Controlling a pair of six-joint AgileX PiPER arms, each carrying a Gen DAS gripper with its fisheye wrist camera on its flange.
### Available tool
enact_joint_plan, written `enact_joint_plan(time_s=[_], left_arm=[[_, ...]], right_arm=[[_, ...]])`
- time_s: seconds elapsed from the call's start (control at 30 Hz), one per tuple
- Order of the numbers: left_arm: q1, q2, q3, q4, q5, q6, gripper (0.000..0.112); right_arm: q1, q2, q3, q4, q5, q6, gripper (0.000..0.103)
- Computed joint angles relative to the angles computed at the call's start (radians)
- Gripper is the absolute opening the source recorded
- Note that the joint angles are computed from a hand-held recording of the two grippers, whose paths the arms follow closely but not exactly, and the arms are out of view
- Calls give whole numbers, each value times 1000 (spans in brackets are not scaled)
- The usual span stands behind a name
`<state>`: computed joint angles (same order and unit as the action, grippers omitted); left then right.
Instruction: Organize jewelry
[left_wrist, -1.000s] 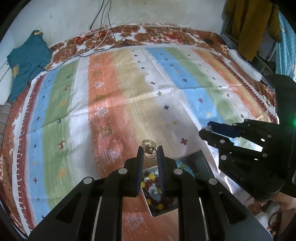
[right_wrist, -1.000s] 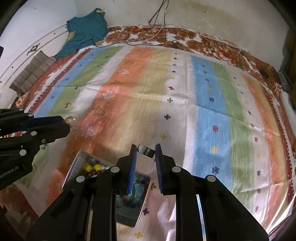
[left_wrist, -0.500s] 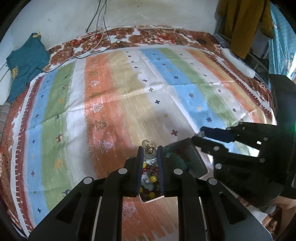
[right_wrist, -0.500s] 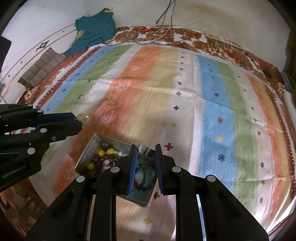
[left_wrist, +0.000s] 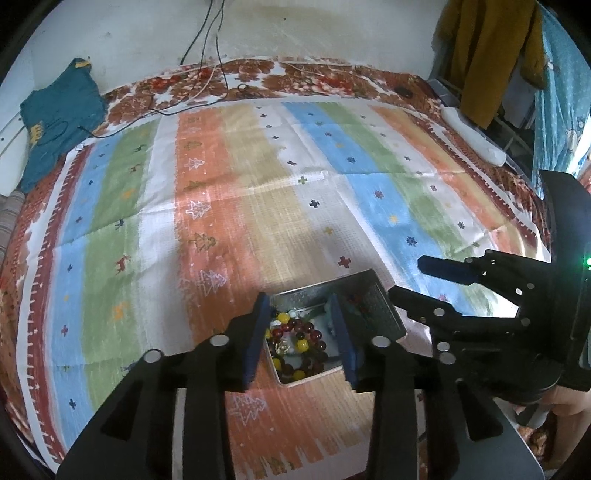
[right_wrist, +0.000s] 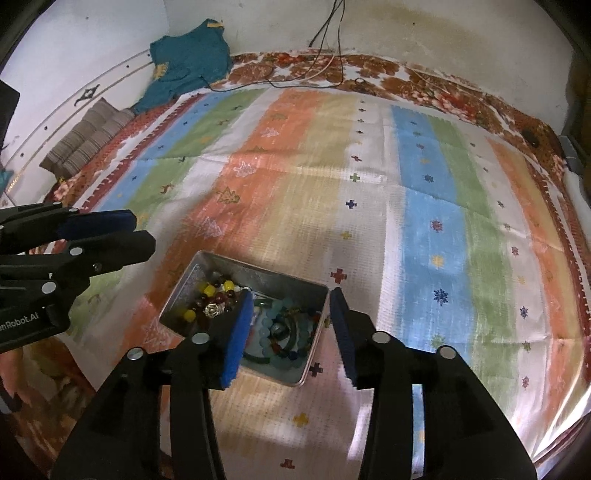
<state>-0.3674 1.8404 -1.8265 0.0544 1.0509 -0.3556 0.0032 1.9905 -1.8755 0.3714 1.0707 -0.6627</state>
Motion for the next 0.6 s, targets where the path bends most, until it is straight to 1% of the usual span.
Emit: enact_joint_plan(time_s=[0.07, 0.1, 0.13, 0.17, 0.2, 0.23, 0.53, 0.6], left_arm=[[-6, -22, 29, 4, -12, -4, 47], [-10, -38, 50, 7, -24, -5, 48], [-13, -53, 69, 5, -34, -2, 53], [-16, -73, 93, -1, -49, 5, 59], [-17, -85, 109, 1, -59, 4, 62], [-21, -100, 129, 8, -69, -4, 65], [-33, -189, 264, 9, -134, -23, 79], [-44, -205, 289, 13, -147, -29, 85]], right_arm=[[-6, -23, 31, 12, -14, -16, 54], [-11, -33, 42, 20, -12, -22, 54], [-20, -46, 57, 36, -11, -28, 54], [-26, -58, 71, 46, -18, -32, 55], [-31, -71, 87, 55, -23, -39, 57], [-43, -86, 106, 75, -21, -59, 60], [-78, -178, 232, 128, -58, -142, 73], [-86, -190, 244, 142, -56, -158, 77]])
